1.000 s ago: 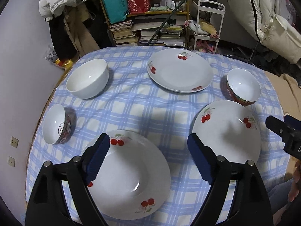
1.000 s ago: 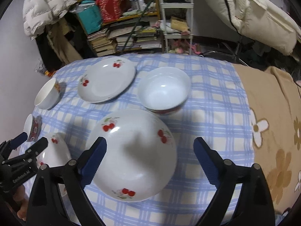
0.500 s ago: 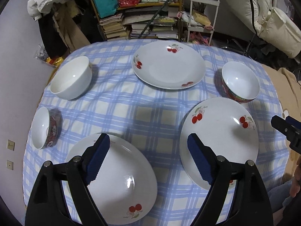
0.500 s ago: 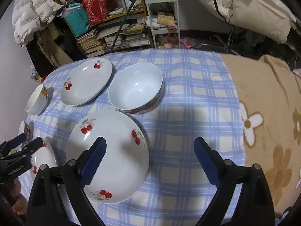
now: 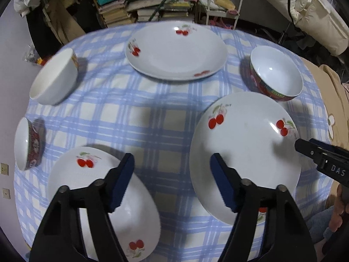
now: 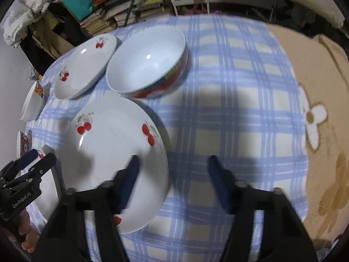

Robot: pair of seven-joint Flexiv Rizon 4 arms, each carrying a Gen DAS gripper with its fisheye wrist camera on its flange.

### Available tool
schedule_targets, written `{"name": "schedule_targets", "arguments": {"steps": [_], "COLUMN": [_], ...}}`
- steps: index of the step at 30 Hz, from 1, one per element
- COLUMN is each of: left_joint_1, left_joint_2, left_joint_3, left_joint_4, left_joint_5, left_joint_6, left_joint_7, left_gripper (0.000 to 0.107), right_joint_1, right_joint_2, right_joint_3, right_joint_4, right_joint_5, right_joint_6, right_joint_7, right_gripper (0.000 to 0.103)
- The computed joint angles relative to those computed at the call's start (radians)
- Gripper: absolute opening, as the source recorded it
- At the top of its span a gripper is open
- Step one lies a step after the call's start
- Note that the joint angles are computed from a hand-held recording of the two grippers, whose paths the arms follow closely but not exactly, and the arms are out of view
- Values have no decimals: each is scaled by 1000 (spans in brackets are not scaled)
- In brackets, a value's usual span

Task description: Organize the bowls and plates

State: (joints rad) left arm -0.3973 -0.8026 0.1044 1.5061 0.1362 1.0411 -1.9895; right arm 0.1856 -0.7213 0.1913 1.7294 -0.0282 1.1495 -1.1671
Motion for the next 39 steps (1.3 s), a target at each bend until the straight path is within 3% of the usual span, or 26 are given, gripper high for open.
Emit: {"name": "schedule_targets", "arguments": {"steps": [3, 8, 11, 16, 21, 39], "left_joint_1": [27, 27, 72, 60, 19, 45], "left_joint_2": [-9, -27, -29, -43, -68, -45], "left_joint_3": [-34, -33, -88, -82, -47, -70], "left_joint_4": [9, 2, 26, 6, -53, -25], "left_joint_5": [-33, -54, -121, -139, -104, -120], "left_joint_6": [4, -7, 15, -1, -64, -57], "left_joint_7": [19, 21, 52, 79, 89, 119], "left_gripper": [58, 32, 22, 13, 10, 9], "right_joint_1": [-7, 8, -11, -19, -9, -38], "right_joint_2": [-14, -24, -31, -34, -39, -26], "right_joint_3": [16, 9, 33, 45, 39, 73], "right_joint_4": [-17, -33, -44, -48, -57, -33], "right_joint_5": [8, 4, 29, 53, 59, 88], "right_joint_6": [-31, -68, -71, -64, -68, -26], "right_joint_7": [-15, -23, -48, -81, -88, -157], "right_gripper": [42, 25, 18, 16, 16, 16]}}
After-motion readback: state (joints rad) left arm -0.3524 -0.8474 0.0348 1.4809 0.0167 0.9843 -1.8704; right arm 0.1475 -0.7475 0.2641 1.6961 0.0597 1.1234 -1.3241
